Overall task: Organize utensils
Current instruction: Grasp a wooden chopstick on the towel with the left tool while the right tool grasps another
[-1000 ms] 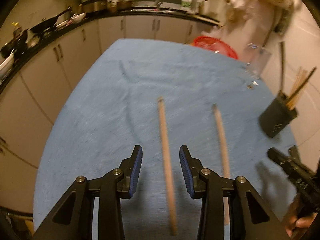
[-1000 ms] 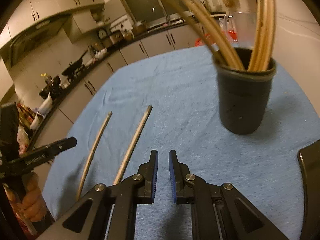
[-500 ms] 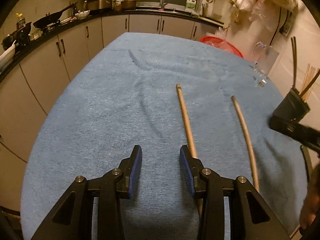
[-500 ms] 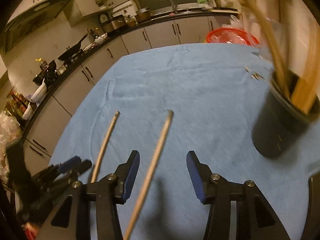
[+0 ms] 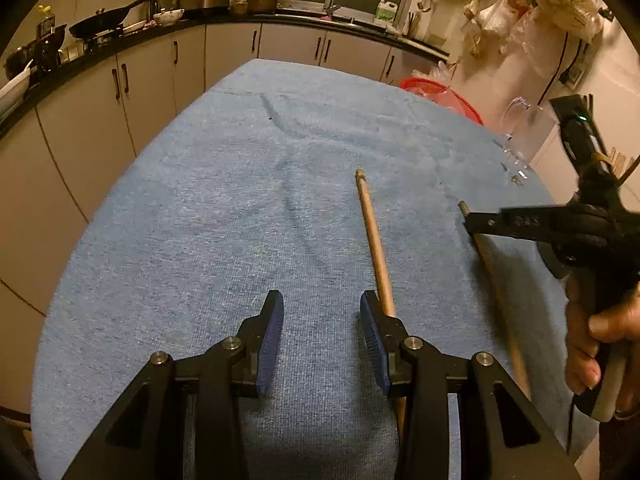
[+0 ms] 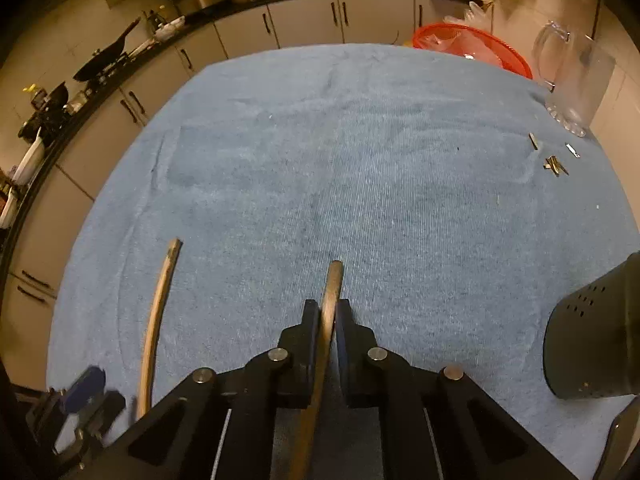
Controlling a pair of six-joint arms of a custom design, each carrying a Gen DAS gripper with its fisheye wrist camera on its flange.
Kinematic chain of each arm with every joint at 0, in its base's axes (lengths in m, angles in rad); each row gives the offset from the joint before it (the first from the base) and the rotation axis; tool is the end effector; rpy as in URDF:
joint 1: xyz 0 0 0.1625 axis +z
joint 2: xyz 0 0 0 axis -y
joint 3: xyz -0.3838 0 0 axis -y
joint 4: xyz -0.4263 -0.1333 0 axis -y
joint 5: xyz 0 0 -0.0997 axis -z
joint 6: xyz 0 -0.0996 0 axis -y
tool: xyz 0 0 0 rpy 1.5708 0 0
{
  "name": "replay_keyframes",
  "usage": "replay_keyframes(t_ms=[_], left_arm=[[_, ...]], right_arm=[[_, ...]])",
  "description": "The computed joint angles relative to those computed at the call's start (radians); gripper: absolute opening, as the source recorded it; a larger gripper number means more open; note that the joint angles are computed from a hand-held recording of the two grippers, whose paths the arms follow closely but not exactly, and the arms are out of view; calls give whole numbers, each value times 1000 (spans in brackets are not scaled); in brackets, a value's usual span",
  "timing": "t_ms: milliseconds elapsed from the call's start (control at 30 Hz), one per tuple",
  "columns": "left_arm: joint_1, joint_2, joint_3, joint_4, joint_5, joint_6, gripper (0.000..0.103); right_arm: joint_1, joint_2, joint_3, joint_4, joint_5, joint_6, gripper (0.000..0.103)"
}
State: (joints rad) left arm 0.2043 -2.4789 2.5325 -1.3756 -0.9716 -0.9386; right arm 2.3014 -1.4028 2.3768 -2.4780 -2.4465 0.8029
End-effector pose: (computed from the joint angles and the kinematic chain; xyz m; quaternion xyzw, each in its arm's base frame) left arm -0.1569 -0.2260 0.2715 0.2371 0.9187 -0.2195 0.2273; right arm 0.3086 -0.2592 0.1180 -0.0186 -0.9051 0.2722 0.3262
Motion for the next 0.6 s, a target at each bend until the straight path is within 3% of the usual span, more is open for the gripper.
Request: replay_keyframes(t_ms=[167,233,467,600], left_arm=[[41,133,-47,-111,-11,80,41],[98,264,-86,-201,-41,147,48],[254,624,-204,-359,-59,236,47],[251,725,-244,-326,43,208,19]], right_arm=[[41,-58,45,0,-7,25,7],[77,-73,51,-1,-29,42,7],[135,-106,58,38,-72,74,7],[155,-115,61,42,-62,81,7]])
